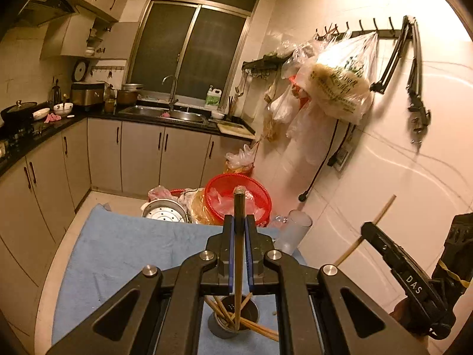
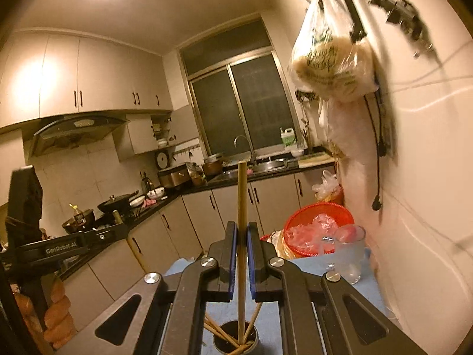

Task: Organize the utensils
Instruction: 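Lower the chopstick into the black cup with the left tool while the right tool inserts its own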

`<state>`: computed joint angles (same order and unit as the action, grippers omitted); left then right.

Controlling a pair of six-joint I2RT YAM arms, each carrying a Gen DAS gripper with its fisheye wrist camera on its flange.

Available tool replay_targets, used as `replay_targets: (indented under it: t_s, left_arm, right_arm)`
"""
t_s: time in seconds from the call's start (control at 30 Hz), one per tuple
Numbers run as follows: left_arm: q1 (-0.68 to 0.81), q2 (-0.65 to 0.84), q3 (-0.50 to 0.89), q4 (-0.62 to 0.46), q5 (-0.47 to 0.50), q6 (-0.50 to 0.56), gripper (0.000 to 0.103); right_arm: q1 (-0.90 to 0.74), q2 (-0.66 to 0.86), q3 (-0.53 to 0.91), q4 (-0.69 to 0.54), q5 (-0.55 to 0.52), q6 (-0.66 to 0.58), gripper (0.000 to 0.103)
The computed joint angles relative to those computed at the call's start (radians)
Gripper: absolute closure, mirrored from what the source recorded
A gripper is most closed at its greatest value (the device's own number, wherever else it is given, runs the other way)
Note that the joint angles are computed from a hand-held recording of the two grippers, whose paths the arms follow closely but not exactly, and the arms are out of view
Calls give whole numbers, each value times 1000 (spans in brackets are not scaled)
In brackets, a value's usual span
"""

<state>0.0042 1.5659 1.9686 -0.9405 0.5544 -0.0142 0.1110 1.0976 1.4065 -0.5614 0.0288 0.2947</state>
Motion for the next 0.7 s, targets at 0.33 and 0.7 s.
replay_targets:
  t_s: [0.33, 0.7]
  left_arm:
    - [-50, 21, -175, 144, -42, -17, 96]
    - [-58, 25, -176, 70, -56, 39, 75]
  right_arm:
    - [14, 131, -93, 96, -16, -2, 96]
    - [5, 139, -113, 48, -51, -6, 94]
